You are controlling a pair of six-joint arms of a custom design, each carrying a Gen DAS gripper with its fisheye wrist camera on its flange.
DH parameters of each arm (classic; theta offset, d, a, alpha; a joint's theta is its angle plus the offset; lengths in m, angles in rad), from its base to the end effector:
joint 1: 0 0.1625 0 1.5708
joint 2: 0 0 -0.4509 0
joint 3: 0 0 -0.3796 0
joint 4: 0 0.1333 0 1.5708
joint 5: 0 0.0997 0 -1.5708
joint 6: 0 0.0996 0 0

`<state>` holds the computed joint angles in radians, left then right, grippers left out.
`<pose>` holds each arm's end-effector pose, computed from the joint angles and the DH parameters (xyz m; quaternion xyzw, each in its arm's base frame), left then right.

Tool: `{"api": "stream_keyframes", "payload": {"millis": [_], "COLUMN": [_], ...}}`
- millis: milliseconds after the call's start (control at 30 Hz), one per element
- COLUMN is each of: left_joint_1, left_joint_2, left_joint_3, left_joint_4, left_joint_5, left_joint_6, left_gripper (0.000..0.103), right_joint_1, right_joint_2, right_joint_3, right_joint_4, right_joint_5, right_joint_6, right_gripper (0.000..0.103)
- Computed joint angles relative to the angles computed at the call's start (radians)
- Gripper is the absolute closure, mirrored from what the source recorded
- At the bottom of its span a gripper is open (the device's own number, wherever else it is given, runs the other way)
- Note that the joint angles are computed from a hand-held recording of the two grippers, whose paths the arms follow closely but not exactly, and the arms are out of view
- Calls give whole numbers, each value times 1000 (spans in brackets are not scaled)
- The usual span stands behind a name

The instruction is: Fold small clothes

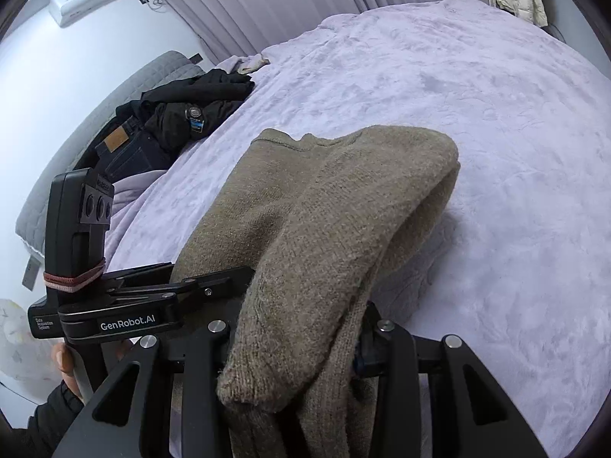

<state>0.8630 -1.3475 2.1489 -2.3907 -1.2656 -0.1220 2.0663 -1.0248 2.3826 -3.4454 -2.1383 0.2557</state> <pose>-0.1786 -0.4597 0.2364 0.2840 0.9467 -0.0696 0.1354 0.2806 -0.3514 0.1531 0.0400 -0.9300 0.3275 0.1618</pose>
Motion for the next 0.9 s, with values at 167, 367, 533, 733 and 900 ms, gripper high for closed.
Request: {"api": "stream_keyframes", "payload": {"millis": [167, 367, 533, 733, 900], "left_joint_1": [-44, -82, -93, -17, -8], "left_joint_2": [-136, -291, -377, -368, -397], "left_joint_3": [44, 124, 205, 261, 291], "left_joint_4": [99, 184, 182, 110, 68], "left_joint_5": [42, 87, 112, 79, 155], "left_joint_6": [-5, -31, -35, 2, -34], "left_gripper": [54, 54, 54, 50, 3], "right_joint_1": [102, 187, 238, 238, 220], "right_joint_2": [19, 85, 161, 240, 255], "right_joint_3": [-15, -3, 13, 40, 74], "right_joint_4": [47, 21, -36, -74, -98], "right_joint_5": [-26, -17, -38, -65, -99], "right_joint_6": [52, 126, 143, 170, 205], "right_gripper": [62, 62, 62, 62, 42]}}
